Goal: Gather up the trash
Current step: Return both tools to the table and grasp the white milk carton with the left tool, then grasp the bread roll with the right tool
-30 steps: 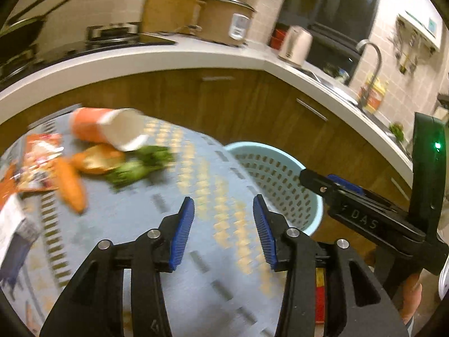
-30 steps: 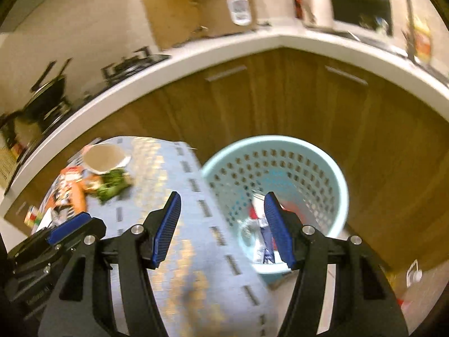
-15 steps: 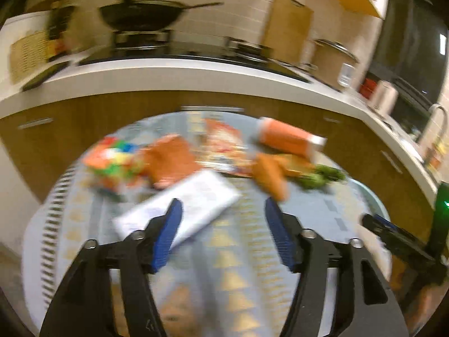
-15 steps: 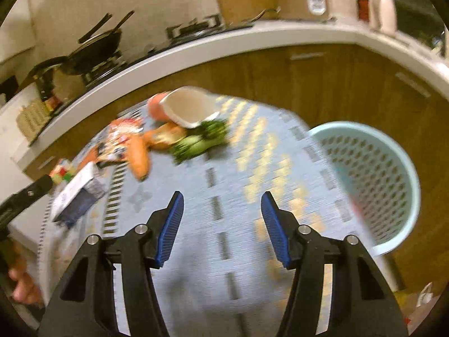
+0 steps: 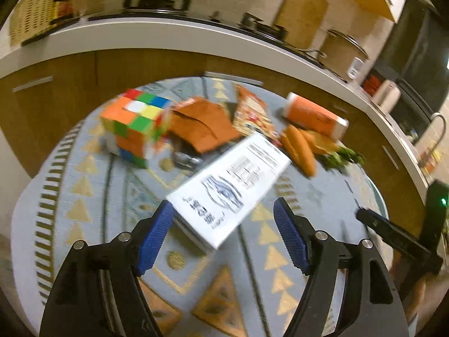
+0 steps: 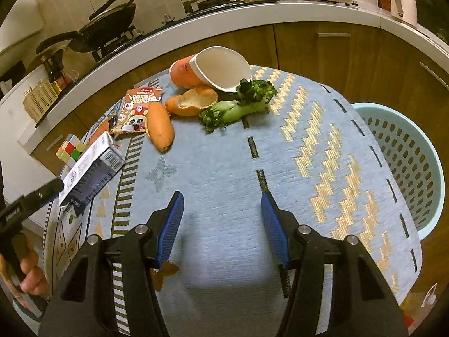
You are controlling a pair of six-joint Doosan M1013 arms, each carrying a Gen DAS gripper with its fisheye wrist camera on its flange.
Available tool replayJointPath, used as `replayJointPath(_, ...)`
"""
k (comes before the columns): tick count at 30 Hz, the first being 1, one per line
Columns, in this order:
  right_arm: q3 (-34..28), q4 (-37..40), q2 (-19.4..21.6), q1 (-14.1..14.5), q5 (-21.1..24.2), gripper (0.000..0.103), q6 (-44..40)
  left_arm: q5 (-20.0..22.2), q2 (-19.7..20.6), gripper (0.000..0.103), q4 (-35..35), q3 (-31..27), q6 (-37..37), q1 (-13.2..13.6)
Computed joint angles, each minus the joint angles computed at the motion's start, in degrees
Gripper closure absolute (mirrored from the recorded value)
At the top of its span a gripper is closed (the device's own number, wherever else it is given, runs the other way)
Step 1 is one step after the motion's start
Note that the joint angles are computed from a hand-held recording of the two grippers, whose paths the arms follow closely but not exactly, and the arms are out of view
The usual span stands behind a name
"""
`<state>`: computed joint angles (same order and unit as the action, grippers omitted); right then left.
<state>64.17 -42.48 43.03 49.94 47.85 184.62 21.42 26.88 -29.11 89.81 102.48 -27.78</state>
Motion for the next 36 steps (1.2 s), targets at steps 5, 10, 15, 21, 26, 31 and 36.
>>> replayJointPath(5, -0.15, 0.14, 0.08, -0.08, -0.17, 0.049, -0.76, 2.82, -0.41, 0.031, -13.29, 1.23, 13.69, -0.63)
replayJointPath(10, -0.96, -0.37, -0.01, -0.01, 0.06, 0.049, -2.79, -0.6, -2.28, 0.03, -2.77, 2.82, 8.07, -2.37)
replayJointPath(15, -3.81, 0.63, 0.46, -0.89, -2.07, 0.049, -8.82, -2.23, -1.62, 0.018, 15.81, 0.52, -5.0, -2.95)
replayJointPath(21, -10.24, 8.64, 3.6, -2.85, -3.81, 0.049, -21.15, 6.19, 3.45, 0.018, 22.48, -7.35, -4.59, -2.52)
replayJointPath(26, -15.99, 12.71, 6.94, -3.74, -1.26, 0.049, -27.97, 10.89, 5.46, 0.02, 18.02, -10.42, 2.69, -2.54)
replayJointPath(31, -19.86, 15.5, 9.32, -4.36, 0.57, 0.049, -31.81, 10.46, 5.93, 0.042, 29.82, -10.5, -6.49, -4.31)
replayJointPath(36, -23.1, 16.35, 11.17, -4.54, 2.52, 0.049, -34.15, 7.52, 4.94, 0.046, 32.21, -8.5, -10.67, -4.31)
